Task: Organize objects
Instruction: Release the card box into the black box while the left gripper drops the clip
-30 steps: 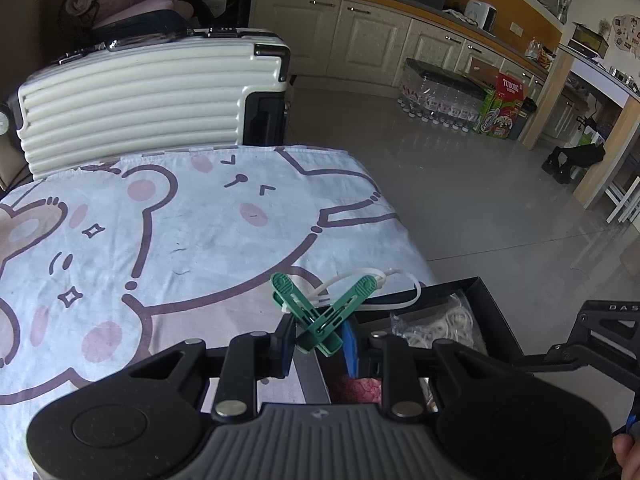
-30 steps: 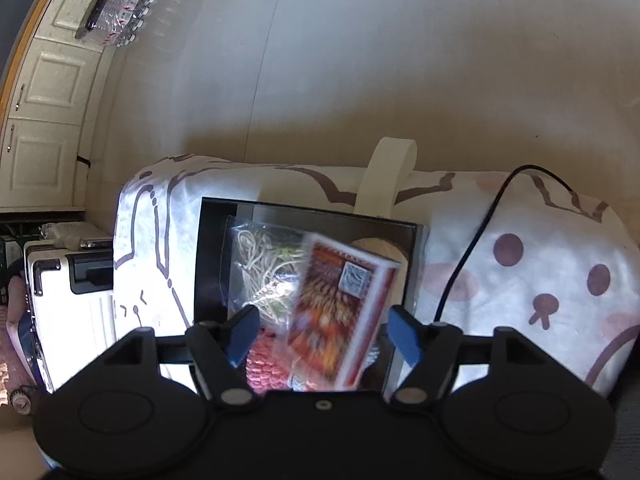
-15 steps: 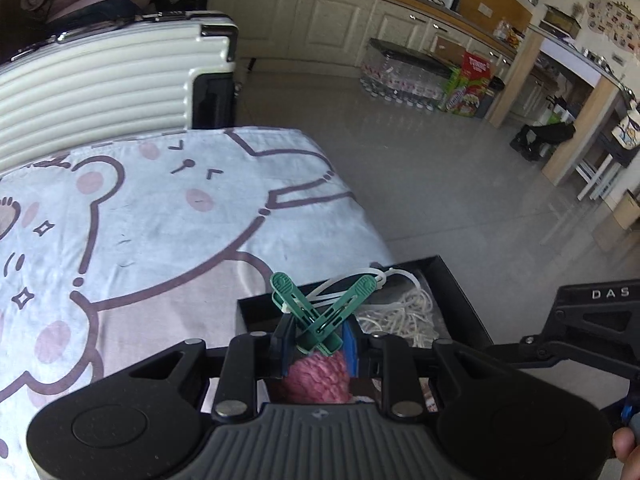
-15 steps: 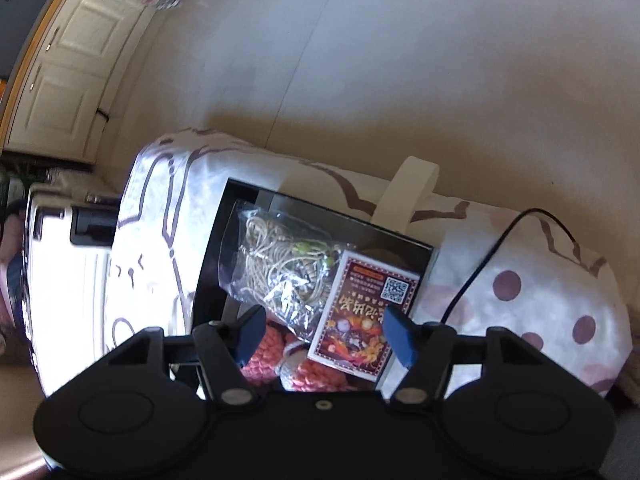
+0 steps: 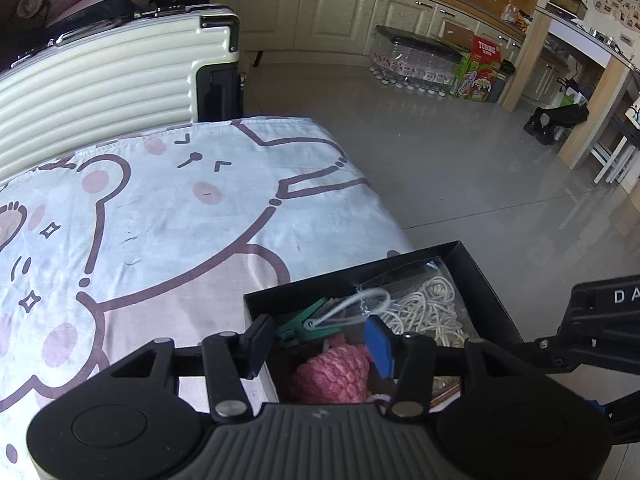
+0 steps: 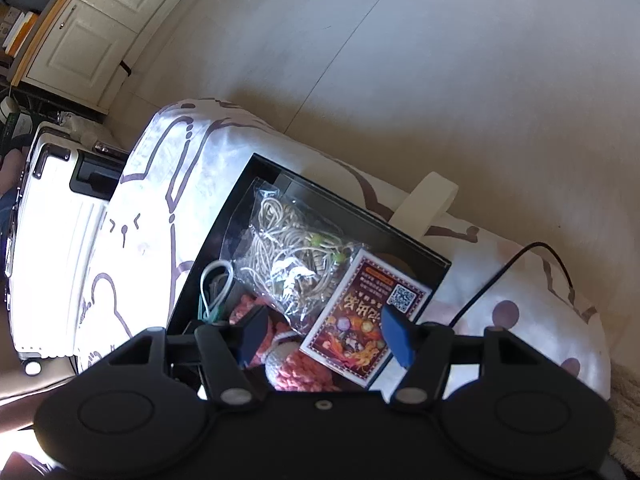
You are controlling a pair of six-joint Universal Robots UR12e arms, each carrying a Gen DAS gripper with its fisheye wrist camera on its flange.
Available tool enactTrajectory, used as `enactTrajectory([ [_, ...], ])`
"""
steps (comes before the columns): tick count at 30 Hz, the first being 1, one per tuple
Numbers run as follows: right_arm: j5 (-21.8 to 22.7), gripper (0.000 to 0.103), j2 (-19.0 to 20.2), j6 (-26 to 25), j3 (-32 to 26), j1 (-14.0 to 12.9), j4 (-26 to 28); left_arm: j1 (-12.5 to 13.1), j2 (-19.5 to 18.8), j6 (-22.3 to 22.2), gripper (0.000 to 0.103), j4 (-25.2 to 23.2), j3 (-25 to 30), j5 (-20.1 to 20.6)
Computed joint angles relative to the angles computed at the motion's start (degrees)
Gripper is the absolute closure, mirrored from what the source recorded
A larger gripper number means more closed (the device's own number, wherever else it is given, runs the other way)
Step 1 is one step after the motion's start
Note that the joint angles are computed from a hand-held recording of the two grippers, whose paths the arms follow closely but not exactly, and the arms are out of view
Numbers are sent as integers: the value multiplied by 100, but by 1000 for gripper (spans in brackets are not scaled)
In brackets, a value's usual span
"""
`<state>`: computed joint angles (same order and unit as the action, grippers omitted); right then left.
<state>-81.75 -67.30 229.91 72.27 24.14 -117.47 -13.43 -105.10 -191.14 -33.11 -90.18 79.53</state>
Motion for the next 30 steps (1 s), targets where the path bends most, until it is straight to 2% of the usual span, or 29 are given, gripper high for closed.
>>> enactTrajectory([
  [7,-35,38,8,-168,-15,19,13,19,54,8,51,-187,-4,48],
  [18,-245,39,-20,-889,37,67,-213,60,233,-20,51,-474,-68,183],
  [30,-591,40,-316,-1838,423,142,-887,55,596,-139,51,-703,-231,399],
])
